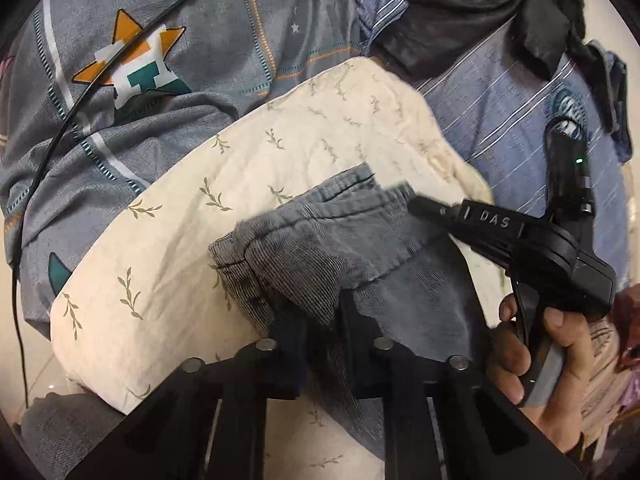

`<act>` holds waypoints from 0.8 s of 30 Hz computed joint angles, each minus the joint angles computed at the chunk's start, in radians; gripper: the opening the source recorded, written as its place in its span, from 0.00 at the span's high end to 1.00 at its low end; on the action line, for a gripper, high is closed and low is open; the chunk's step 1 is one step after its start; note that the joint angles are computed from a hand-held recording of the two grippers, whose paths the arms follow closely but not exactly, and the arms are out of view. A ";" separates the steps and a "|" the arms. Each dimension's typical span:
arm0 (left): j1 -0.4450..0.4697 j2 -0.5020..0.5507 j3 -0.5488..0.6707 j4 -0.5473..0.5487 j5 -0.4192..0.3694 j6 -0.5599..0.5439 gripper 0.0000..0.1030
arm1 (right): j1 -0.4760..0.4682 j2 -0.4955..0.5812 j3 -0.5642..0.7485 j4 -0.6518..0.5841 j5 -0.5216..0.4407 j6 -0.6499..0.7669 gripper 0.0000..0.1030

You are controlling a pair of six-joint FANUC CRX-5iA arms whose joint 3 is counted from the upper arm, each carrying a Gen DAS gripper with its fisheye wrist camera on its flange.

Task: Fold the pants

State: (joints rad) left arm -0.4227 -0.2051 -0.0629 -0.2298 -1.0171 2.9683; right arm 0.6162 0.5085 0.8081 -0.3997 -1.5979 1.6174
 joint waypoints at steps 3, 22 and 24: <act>-0.046 -0.028 0.005 -0.098 -0.003 0.080 0.90 | 0.022 -0.040 -0.006 -0.004 0.045 0.035 0.96; -0.283 0.029 0.165 -0.447 -0.280 0.284 0.61 | -0.217 -0.331 -0.242 -0.184 0.194 -0.082 0.37; -0.280 0.031 0.155 -0.421 -0.197 0.210 0.61 | -0.316 -0.428 -0.359 -0.234 0.216 -0.065 0.37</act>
State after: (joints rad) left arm -0.7028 -0.1741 0.0925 -0.6506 -1.2137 3.1786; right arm 0.3004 0.0807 0.4495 -0.6337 -1.3824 1.5524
